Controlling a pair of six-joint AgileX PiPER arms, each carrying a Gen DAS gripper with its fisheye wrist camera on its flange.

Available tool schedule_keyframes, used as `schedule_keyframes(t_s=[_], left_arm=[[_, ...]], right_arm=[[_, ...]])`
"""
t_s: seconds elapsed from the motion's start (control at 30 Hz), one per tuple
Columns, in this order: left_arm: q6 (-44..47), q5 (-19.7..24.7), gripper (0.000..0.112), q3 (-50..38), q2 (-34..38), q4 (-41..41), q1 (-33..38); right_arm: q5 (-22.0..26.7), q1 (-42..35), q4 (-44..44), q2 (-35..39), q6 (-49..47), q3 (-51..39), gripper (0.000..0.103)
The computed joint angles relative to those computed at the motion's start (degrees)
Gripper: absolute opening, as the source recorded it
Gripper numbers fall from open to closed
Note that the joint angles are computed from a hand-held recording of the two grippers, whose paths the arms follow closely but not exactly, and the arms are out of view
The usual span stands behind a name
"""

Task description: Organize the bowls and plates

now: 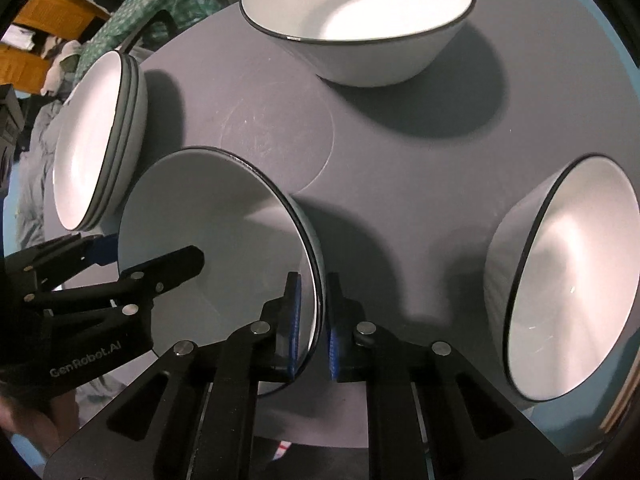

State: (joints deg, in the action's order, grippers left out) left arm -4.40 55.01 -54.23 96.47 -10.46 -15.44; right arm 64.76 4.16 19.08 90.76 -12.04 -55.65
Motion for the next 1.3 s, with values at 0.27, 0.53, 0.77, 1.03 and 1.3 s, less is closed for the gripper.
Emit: schedule_keyframes(t_s=[0.27, 0.53, 0.77, 1.03, 1.3], left_arm=[[-2.07, -1.91, 0.042, 1.1, 0.61, 0.15, -2.5], [-4.73, -2.36, 0.016, 1.36, 0.44, -2.3, -5.47], [-7.57, -3.57, 0.015, 2.56, 0.18, -2.2, -6.72], [-5.51, -0.65, 0.015, -3.02, 2.76, -1.36, -4.5], [-5.84, 3.45, 0.015, -11.33, 2.72, -1.16, -5.17]], right_arm=[[-0.86, -1.0, -0.37, -1.19, 0.79, 0.78, 0.011], [-3.05, 2.76, -0.48, -2.2, 4.29, 2.34, 0.008], [-1.46, 2.11, -2.5, -4.3, 4.48, 3.09, 0.005], [0.5, 1.32, -2.14, -3.86, 6.72, 1.3, 0.005], [4.19, 0.16, -3.43, -4.73, 8.5, -5.07, 0.006]])
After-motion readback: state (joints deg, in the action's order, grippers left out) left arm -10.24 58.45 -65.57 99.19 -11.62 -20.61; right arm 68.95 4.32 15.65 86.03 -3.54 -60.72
